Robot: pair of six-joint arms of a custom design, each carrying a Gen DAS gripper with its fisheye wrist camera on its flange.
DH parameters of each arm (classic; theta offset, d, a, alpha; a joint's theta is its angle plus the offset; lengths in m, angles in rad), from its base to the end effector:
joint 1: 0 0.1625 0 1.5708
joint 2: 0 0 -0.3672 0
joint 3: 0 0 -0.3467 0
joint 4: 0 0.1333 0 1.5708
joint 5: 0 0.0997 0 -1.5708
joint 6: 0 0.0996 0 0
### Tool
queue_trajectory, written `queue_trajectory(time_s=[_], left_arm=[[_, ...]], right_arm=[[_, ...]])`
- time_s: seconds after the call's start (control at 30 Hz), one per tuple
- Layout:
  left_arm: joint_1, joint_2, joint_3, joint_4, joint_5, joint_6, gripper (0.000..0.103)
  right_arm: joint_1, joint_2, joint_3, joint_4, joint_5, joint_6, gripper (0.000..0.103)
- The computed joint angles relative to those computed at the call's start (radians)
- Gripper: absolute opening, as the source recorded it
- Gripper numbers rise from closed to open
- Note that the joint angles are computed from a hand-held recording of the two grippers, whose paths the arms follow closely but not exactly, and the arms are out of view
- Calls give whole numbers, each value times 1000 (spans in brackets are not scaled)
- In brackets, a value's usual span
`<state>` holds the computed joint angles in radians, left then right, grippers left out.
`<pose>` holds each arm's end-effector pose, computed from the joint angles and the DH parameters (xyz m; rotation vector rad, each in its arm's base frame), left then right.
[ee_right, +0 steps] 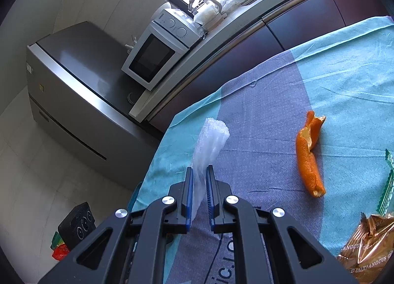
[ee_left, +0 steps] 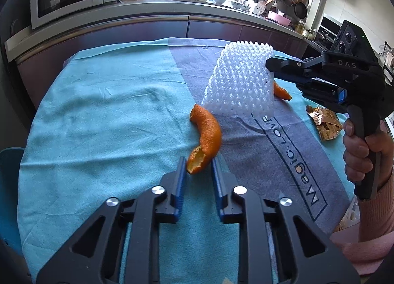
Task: Collect trash
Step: 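Lift the orange peel and foam netting and carry them toward the teal bin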
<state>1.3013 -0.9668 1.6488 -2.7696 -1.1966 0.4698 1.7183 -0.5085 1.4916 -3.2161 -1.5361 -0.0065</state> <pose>0.0011 -0.6333 0.2149 0.8337 2.5186 -0.6467 0.2312 -0.6256 0.0355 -0.2402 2.8886 -0.9903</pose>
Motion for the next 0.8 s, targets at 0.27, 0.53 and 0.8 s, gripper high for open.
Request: queue_trajectory(time_s=[0.27,0.53,0.8], left_arm=[[-11,-17,43,-65,3,11,14],[-18,-59,84,-100,0,12,13],[-10,-104,114,-126,-8,19,12]], right_arm=[[9,15,-18,13,4,-1,9],[17,31,-41,34,16,-4,9],[30,54,-78,59,25,-12,9]])
